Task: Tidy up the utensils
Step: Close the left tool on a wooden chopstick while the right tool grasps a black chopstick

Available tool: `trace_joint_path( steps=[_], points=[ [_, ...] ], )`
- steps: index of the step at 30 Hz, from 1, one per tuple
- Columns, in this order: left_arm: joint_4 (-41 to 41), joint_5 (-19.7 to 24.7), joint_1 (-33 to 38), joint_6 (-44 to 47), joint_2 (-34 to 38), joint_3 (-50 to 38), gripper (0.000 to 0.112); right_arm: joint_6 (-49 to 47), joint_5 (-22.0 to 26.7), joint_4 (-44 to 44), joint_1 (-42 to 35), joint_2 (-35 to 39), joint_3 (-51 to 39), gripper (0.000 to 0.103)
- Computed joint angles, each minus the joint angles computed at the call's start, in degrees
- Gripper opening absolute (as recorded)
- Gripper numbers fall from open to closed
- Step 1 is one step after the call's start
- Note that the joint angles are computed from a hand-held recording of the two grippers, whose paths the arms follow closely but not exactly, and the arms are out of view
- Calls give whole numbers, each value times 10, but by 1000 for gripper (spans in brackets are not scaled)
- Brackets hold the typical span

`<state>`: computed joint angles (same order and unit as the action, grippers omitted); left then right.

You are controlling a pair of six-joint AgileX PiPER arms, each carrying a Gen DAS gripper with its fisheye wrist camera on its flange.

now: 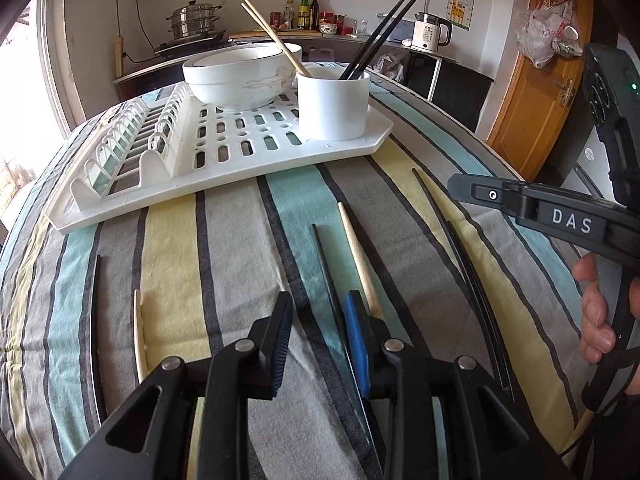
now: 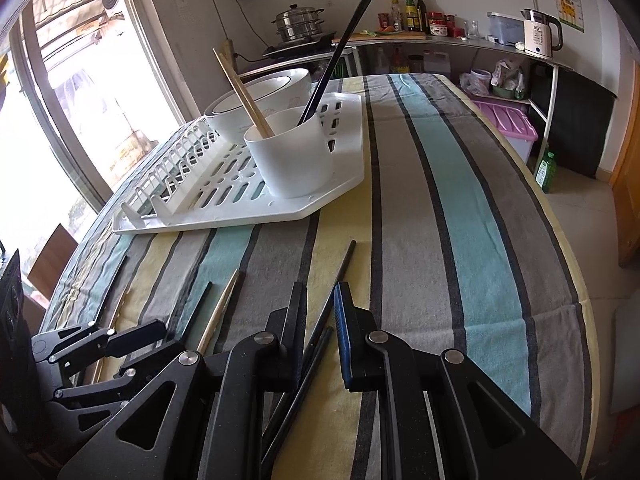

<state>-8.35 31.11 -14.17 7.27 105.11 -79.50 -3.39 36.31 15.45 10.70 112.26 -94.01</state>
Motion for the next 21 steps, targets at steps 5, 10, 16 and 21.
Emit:
trace_joint_path(
  steps=[5,10,16,21],
  points=[
    [51,7,-9,-46,10,-16,29,42,49,-49,8,42,-68,14],
    [93,13,-14,-87,26,-38,26,81,108,-102,23,87,-142,14],
    [90,15,-2,-87,30,-45,10,115,134,-159,44,106,-174,14],
    [71,26,8,-67,37,-58,8,115,162,-171,53,119,-203,8]
  ],
)
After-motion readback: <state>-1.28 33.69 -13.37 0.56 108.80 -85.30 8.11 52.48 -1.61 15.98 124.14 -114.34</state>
